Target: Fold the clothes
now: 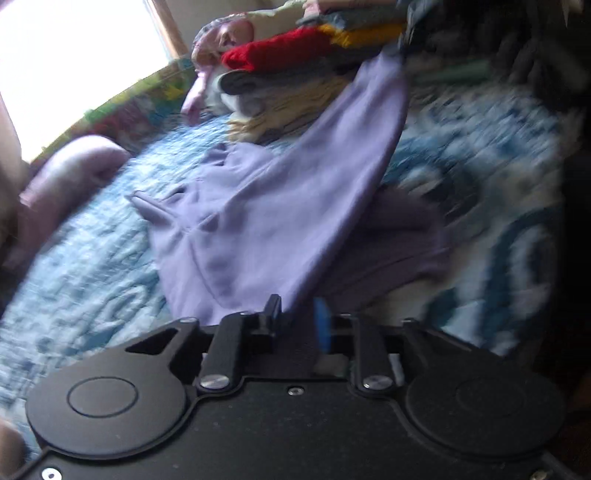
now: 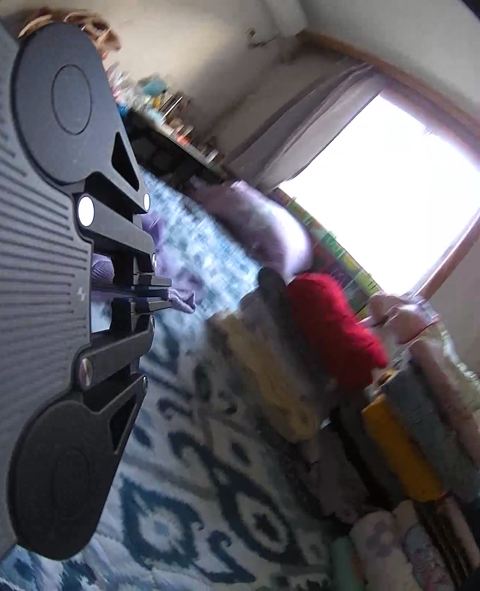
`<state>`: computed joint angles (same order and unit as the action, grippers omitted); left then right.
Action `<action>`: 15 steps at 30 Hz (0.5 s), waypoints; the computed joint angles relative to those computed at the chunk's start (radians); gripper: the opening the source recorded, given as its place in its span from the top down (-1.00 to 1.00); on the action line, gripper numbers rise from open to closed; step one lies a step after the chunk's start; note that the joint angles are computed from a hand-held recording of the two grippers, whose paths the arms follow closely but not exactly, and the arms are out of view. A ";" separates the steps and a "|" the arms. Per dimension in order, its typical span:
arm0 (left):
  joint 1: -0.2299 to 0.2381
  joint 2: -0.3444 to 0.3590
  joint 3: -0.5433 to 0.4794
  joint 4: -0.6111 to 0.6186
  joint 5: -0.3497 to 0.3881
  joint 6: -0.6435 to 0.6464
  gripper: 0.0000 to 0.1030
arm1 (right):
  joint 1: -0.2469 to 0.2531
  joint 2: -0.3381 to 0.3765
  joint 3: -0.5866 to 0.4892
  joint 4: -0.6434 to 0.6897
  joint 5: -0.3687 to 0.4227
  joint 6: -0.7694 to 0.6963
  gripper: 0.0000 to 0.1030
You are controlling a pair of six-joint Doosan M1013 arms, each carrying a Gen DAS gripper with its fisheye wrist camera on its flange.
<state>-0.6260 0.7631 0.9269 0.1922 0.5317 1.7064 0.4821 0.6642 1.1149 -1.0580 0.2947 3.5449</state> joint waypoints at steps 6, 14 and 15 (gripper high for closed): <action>0.041 -0.082 0.070 0.226 -0.031 -0.365 0.54 | -0.008 0.006 0.000 -0.023 -0.042 0.052 0.89; 0.036 -0.044 0.006 0.249 0.089 -0.364 0.69 | -0.007 0.007 -0.014 -0.070 -0.061 0.092 0.89; 0.035 -0.038 0.000 0.235 0.104 -0.351 0.71 | -0.008 0.006 -0.015 -0.077 -0.060 0.097 0.89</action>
